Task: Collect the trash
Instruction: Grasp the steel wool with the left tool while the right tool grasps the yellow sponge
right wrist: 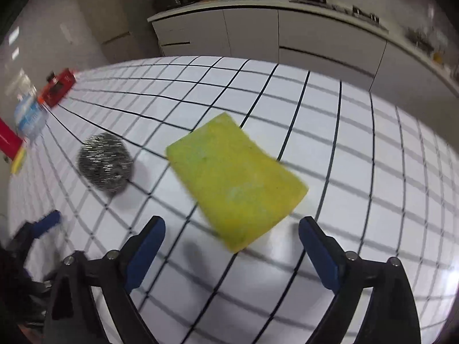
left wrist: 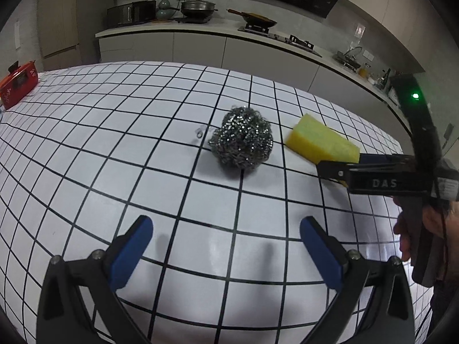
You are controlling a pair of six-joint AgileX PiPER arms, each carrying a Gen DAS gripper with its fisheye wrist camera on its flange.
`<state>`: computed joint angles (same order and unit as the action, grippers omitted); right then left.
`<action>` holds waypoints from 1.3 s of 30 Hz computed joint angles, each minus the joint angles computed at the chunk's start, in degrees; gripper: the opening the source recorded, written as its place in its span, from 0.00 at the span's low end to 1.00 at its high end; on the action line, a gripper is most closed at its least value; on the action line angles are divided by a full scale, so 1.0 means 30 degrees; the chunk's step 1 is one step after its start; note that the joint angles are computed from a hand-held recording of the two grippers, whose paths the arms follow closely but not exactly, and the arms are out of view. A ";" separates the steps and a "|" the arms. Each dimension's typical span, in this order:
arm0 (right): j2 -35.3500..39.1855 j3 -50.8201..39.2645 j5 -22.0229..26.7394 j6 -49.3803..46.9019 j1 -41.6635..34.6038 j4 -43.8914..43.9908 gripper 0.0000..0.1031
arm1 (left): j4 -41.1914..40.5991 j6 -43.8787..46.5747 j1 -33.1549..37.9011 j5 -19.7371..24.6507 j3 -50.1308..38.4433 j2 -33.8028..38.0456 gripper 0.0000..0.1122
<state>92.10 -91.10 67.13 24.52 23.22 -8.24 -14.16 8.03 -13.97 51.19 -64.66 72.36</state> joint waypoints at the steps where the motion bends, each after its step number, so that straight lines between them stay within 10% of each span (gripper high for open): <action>1: 0.0501 -0.0351 0.0149 -0.0212 -0.0063 -0.0235 0.94 | 0.0103 0.0015 -0.0028 -0.0011 0.0005 0.0009 0.92; 5: 0.0925 -0.0551 -0.0842 -0.0365 -0.0077 -0.0682 0.94 | 0.0090 0.0139 0.0144 -0.0362 0.0055 0.0172 0.92; 10: -0.0361 0.0664 -0.1146 0.1237 -0.0314 -0.1373 0.70 | -0.0053 0.0359 0.0077 -0.0989 -0.0516 0.1158 0.90; 25: -0.0550 0.1314 -0.1071 0.0376 -0.0783 -0.1759 0.84 | 0.0976 0.0351 -0.1579 -0.1631 -0.4115 0.4915 0.88; 32: -0.0433 0.0919 -0.1032 0.0514 -0.0454 -0.1456 0.65 | -0.0914 0.2150 -0.0932 -0.1315 -0.3997 0.4995 0.50; 39: -0.0885 0.1279 -0.1072 0.1531 -0.0380 -0.0781 0.63 | -0.2895 0.4230 0.0121 -0.0647 -0.2975 0.3766 0.48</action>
<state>89.45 -87.27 63.91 29.11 22.08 -10.58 -22.84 20.72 -13.61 49.25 -73.58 83.66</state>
